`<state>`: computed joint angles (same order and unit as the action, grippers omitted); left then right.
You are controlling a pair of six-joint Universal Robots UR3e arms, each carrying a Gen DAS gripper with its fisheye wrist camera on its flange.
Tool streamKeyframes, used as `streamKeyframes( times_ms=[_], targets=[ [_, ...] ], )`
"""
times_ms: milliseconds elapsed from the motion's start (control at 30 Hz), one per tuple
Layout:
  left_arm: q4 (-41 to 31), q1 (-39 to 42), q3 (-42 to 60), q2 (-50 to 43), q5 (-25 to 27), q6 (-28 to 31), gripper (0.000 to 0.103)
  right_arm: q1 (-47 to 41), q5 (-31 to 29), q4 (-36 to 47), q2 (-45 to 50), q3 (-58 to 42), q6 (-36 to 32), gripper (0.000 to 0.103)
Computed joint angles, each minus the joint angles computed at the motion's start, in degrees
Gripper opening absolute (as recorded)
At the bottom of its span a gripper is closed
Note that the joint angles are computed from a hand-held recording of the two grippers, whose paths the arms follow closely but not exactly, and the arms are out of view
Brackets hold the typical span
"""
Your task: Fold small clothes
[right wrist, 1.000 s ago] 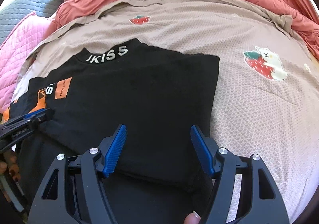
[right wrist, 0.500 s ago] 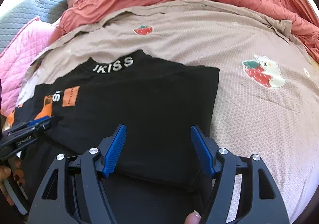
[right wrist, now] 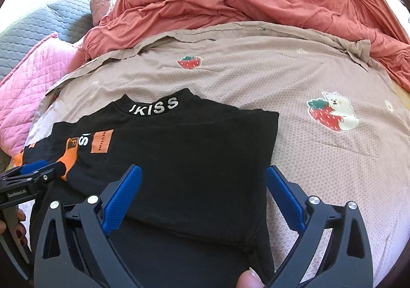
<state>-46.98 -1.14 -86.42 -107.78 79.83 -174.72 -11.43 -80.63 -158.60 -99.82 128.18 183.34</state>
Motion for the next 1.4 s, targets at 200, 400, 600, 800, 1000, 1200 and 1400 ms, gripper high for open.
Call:
streamKeyframes(
  times_ms=[200,400,600,800,1000,1200,1400],
  targets=[
    [0.1,0.7,-0.7,2.2,0.7,0.1,0.091,0.8,-0.2,-1.9,-1.3,0.5,0.1,0.098],
    [-0.2,2.2,-1.7,4.4,0.2,0.7,0.094,3.2,-1.9,-4.0,-2.2,0.1,-0.1,0.098],
    [-0.6,4.5,-3.5,7.0,-1.4,1.5,0.094,4.8,-2.0,-5.4,-5.1,1.0,0.3,0.098],
    [-1.0,7.5,-5.4,9.8,-3.5,2.7,0.094,9.6,-5.9,-5.9,-7.1,1.6,0.2,0.098],
    [-2.3,10.5,-6.7,12.3,-5.3,4.6,0.094,15.7,-11.1,-5.9,-6.6,0.5,2.2,0.098],
    [-3.5,14.4,-9.1,15.3,-7.3,7.1,0.094,22.0,-15.2,-5.3,-4.3,-2.4,5.8,0.098],
    [-4.6,18.8,-10.5,17.2,-9.4,9.3,0.094,27.2,-17.5,-3.4,-1.4,-6.1,9.2,0.098]
  ],
)
